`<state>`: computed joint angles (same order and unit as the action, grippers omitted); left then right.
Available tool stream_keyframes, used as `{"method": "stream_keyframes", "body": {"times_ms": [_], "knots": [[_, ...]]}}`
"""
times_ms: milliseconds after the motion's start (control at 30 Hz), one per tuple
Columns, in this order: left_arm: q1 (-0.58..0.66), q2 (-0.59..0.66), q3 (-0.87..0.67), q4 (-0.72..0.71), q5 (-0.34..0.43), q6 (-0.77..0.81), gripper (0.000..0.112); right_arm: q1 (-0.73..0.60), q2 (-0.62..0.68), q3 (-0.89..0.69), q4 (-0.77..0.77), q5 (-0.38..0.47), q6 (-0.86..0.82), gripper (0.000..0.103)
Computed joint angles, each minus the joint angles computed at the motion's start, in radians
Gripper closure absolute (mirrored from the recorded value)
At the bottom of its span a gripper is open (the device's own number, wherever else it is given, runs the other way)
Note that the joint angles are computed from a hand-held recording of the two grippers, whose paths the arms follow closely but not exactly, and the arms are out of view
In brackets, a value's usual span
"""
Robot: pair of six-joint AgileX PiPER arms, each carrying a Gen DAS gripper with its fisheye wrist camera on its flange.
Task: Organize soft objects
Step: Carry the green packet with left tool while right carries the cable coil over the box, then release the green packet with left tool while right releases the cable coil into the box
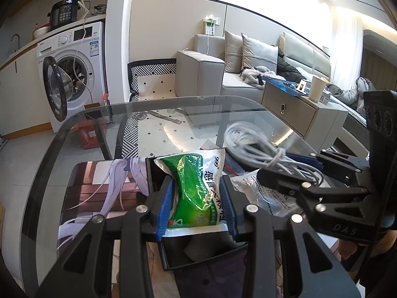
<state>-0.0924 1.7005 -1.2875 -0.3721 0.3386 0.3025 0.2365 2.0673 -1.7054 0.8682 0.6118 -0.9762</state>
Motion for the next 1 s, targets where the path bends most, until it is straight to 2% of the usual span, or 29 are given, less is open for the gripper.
{"method": "stream_keyframes", "body": {"times_ms": [633,700,833,1000], "knots": [[-0.002,0.021,-0.013,0.021,0.006,-0.023,0.074,0.014,0.052,-0.065,-0.068,0.009,0.052,0.061],[-0.001,0.019,-0.010,0.011,0.008,-0.017,0.069,0.004,0.045,-0.060,-0.039,0.031,0.037,0.057],[-0.004,0.000,0.014,0.012,0.003,-0.016,0.062,-0.011,-0.006,0.013,0.028,-0.004,-0.045,0.052],[-0.004,-0.043,0.058,0.012,-0.018,-0.013,0.053,-0.034,-0.054,0.074,0.077,-0.018,-0.095,0.038]]}}
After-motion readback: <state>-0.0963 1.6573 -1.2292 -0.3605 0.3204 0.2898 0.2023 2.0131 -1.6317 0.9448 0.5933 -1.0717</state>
